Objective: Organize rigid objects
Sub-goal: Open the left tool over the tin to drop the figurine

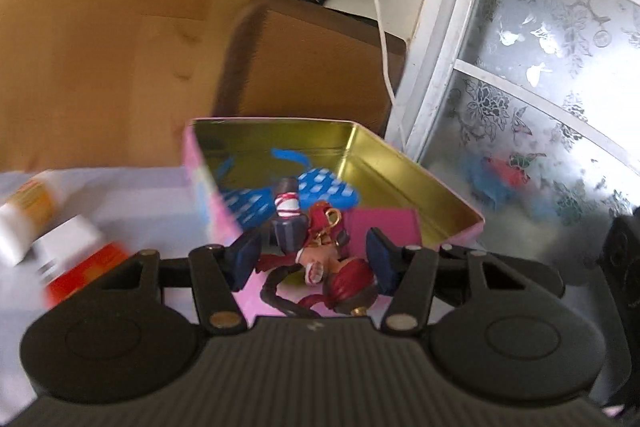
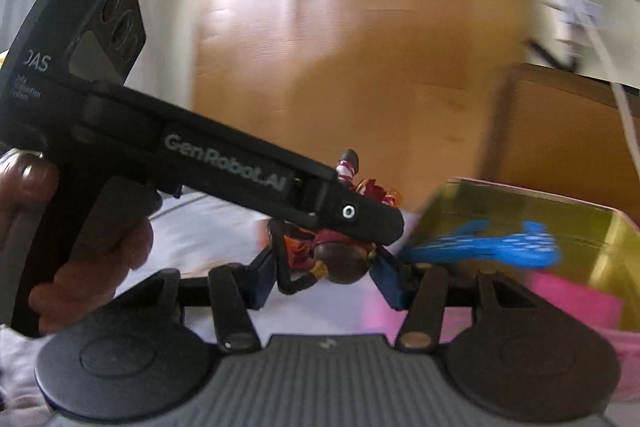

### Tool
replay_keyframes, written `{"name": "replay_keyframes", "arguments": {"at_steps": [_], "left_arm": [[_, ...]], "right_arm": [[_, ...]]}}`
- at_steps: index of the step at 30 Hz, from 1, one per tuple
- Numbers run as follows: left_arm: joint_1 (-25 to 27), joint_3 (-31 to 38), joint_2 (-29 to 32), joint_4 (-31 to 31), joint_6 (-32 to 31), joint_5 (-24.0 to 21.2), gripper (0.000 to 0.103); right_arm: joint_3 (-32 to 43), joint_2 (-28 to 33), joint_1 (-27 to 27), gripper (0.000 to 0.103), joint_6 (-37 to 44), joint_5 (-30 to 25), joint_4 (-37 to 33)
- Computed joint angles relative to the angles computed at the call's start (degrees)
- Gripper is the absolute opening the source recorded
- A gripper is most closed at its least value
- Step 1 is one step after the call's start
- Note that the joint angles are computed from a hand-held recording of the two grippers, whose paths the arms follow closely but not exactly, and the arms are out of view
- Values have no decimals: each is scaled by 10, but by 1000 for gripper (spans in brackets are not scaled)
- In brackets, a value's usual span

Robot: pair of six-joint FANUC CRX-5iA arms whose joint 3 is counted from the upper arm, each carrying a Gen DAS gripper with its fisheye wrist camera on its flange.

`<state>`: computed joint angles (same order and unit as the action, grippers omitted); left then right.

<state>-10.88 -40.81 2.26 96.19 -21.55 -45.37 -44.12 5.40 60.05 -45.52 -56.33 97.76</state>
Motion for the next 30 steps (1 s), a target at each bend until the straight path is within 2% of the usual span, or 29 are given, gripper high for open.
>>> {"name": "replay_keyframes", "arguments": {"at_steps": [5, 7, 8, 10, 11, 14, 18, 21, 23, 26, 30], "left_arm": [[-66, 50, 50, 30, 24, 53, 62], [-83, 61, 61, 33, 31, 75, 63], [-93, 64, 64, 40, 27, 89, 66], [-112, 59, 62, 73, -5, 110, 69], [-122, 52, 58, 101, -30, 119, 69], [-117, 34, 38, 129, -50, 115, 69], [-52, -13, -18, 128, -67, 78, 70], [26, -53, -62, 103, -57, 77, 71], [80, -79, -85, 93, -56, 90, 71], [136, -114, -105, 121, -105, 130, 71], [188, -135, -93, 139, -125, 146, 71]], "right_arm": [[-41, -34, -65, 51, -63, 29, 30], [-55, -33, -77, 52, -102, 21, 43], [-52, -18, -72, 53, -104, -1, 23], [-28, 14, -42, 62, -50, -57, -56], [-26, 23, -32, 62, -39, -85, -68], [-37, 20, -23, 62, -75, -113, -68], [-51, 22, -16, 61, -126, -154, -61], [-53, 27, 3, 60, -158, -199, -63], [-60, 31, 5, 59, -196, -229, -40], [-57, 19, -1, 59, -224, -214, 7], [-22, 27, -18, 59, -209, -117, 122]]}}
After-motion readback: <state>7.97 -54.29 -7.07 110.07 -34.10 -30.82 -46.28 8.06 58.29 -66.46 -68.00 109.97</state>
